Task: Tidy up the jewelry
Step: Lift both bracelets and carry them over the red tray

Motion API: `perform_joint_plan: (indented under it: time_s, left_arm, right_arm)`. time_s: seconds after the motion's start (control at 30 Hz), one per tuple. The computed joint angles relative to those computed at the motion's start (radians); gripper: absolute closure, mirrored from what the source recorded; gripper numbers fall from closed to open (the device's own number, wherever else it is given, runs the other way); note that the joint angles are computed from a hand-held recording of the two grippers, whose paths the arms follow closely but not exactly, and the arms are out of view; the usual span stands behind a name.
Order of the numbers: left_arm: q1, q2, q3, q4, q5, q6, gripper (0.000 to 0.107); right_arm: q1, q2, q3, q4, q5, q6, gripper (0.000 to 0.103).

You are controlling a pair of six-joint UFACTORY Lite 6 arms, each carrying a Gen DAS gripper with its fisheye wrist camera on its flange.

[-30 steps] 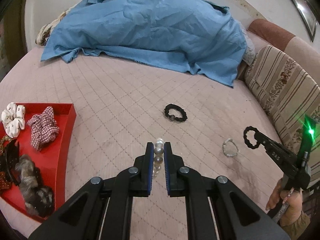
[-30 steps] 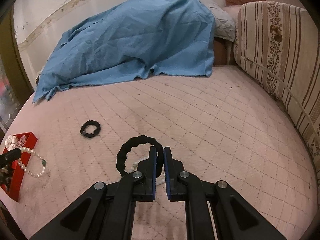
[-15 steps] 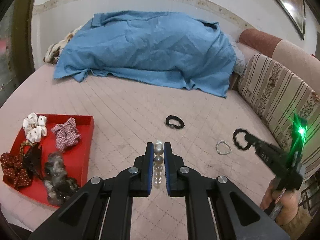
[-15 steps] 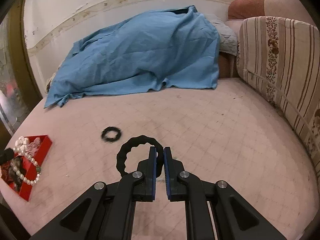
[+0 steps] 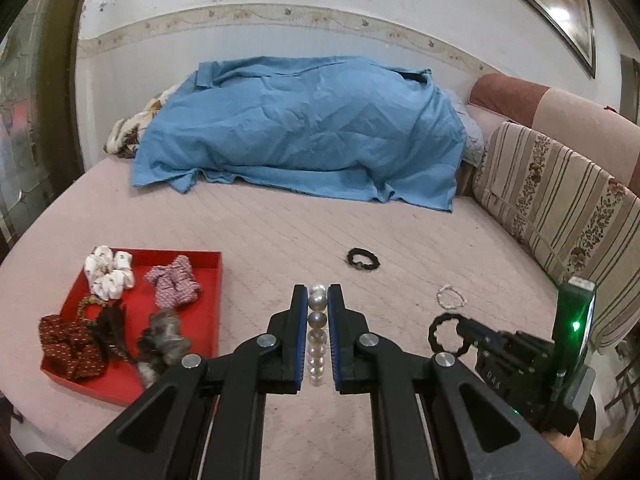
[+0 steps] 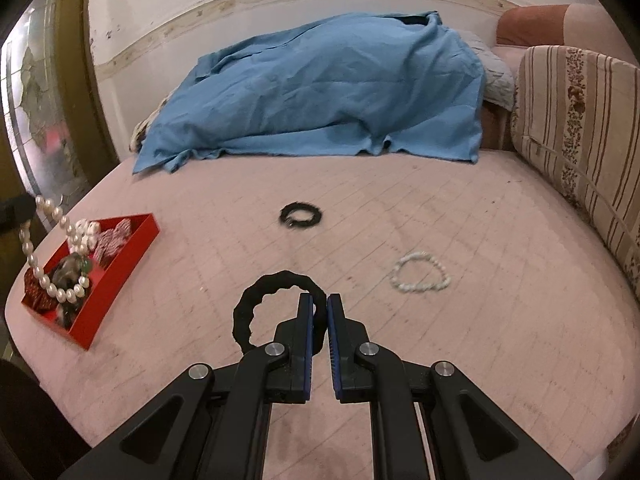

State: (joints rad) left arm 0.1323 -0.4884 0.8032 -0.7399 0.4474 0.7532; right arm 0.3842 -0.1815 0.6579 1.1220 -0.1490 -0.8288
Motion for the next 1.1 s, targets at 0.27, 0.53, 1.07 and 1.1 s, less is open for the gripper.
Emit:
perform_joint_plan:
  time_s: [0.27,0.53,1.07,1.1]
  left_arm:
    - [0.155,-0.014,0.003,-0.038,0.062,0.089,0.097]
    - [0.308,0.011,0.003,-0.097,0.11,0.195,0.097]
    - [0.545,0.156,0.104,-0.247,0.234,0.41,0.097]
    - [0.557,0.178,0.129,-0.255,0.245,0.413,0.097]
  right_arm:
    - [0.143,-0.003,-0.015,0.257,-0.064,-0.189,0.095]
    - [0.265,0.02,0.032,0.468,-0.124,-0.382,0.095]
    - [0.364,0.14,0.247,0.78,-0.14,-0.713,0.095]
    - [0.369,0.159,0.274,0.804,-0.142,-0.743,0.095]
